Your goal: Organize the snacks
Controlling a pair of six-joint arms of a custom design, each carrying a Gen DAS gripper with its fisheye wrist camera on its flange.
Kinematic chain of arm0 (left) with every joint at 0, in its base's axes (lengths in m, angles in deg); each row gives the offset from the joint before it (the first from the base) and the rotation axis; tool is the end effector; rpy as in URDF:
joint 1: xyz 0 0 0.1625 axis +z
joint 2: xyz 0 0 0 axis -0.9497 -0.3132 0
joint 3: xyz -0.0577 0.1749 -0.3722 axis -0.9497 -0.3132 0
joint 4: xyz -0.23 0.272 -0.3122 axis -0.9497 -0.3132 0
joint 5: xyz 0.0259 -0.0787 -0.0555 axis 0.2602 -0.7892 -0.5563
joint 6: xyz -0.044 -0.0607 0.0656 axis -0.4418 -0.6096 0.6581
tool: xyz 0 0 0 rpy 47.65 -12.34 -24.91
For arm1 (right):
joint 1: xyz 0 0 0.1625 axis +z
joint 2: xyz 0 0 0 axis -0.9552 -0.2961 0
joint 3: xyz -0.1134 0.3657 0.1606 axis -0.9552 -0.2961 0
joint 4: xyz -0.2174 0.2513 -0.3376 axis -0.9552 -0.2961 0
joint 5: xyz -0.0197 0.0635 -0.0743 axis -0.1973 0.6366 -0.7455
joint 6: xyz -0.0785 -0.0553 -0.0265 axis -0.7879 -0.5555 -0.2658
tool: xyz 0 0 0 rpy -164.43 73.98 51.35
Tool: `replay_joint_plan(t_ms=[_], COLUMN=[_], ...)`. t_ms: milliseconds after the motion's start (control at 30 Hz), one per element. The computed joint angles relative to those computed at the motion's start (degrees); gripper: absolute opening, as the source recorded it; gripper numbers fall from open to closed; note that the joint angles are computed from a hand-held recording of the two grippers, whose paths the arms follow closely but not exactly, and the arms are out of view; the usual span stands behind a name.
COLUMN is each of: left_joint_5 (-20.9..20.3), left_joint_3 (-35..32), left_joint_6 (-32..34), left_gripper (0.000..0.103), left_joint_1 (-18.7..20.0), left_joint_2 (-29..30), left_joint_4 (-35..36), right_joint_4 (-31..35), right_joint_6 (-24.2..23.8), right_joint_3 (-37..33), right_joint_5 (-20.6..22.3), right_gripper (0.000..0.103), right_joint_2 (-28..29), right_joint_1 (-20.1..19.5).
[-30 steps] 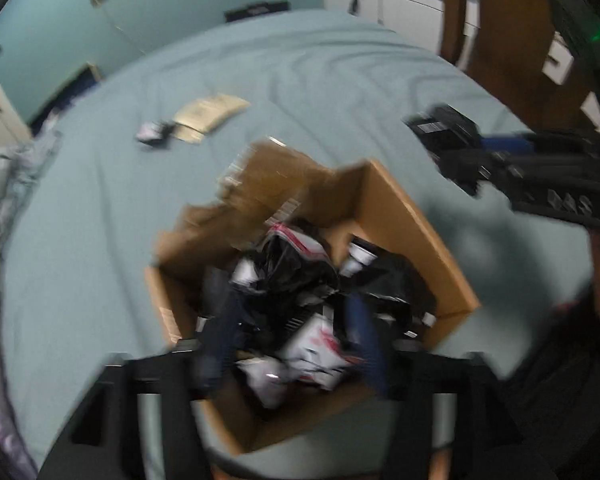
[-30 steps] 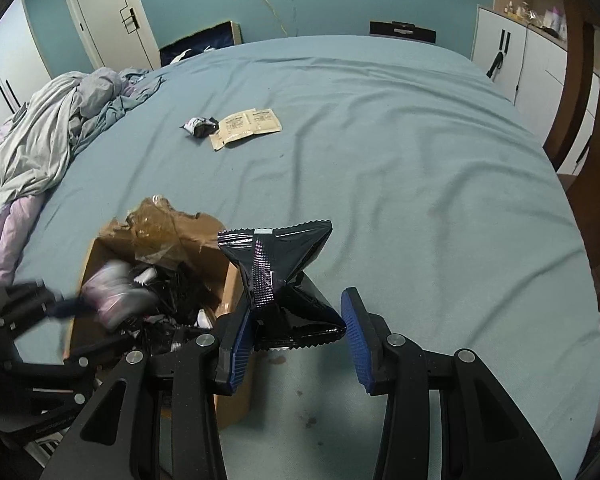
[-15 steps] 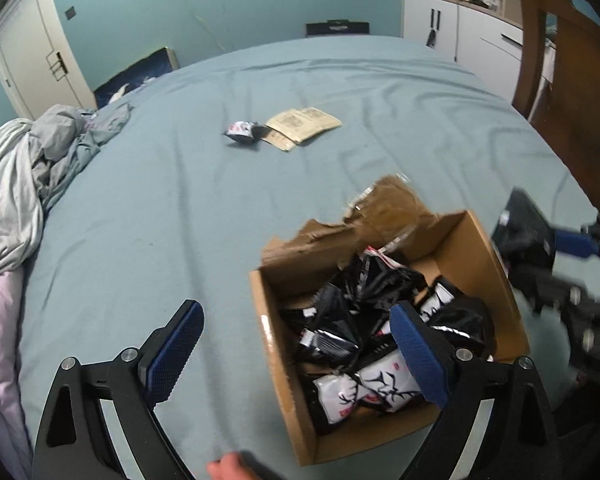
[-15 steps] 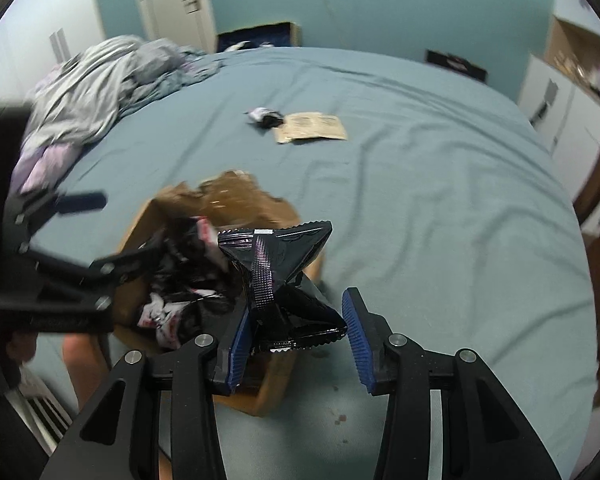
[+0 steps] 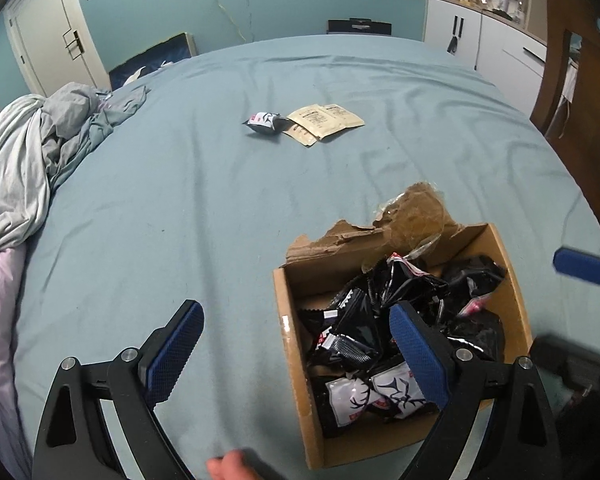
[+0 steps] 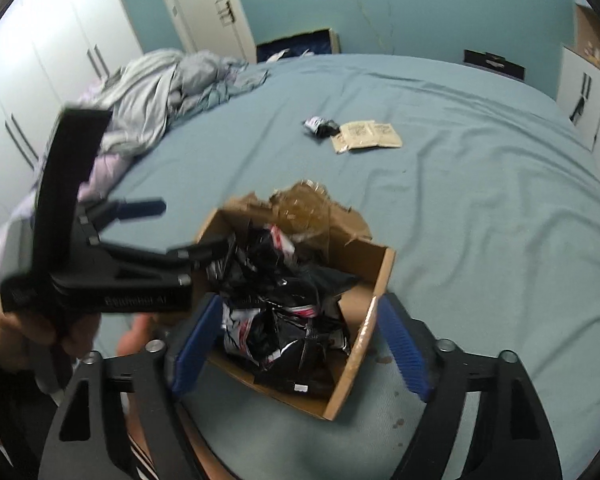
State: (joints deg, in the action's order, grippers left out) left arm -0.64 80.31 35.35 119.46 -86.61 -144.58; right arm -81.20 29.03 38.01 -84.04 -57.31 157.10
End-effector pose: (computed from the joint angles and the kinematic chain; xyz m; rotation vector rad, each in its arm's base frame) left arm -0.4296 -0.7595 -0.0209 1.0707 2.2859 -0.3375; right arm 0.0428 -0.6139 0.3743 0.2465 -2.4089 1.0386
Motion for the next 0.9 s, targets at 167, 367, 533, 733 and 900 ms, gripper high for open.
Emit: replay_joint_plan(t_ms=[167,367,533,733,900], left_joint_5=[1.0,1.4,0.8,0.6,-0.8], left_joint_3=[1.0,2.4,2.5,2.0,0.7], left_joint_6=[1.7,4.1,4.2,3.3,1.0], left_gripper=[0.095,0.096,0.096,0.096,0.096], left_joint_1=[-0.5,-1.1,-1.1,-0.9,-0.5], left_joint_2=[-0.2,-0.6,-0.8,-0.5,-0.2], left_joint_4=[-1.6,-5.0,-5.2,-4.9,-2.4], right_joint_4=[-4.3,-9.3,-16.3,-8.0,-14.4], right_joint_6=[1.0,1.4,-0.2,6.9,3.1], right_joint_3=[-0.5,-1.2,-4.3,-6.7,-7.3], right_joint_5=[-6.8,-12.1,-25.8,-26.8,-26.3], right_gripper=[0.080,0.080,0.080,0.080,0.080], right_joint_2=[1.5,2.9,7.9,8.1,8.8], right_joint_1=[0.7,1.5,3.7,3.1,3.3])
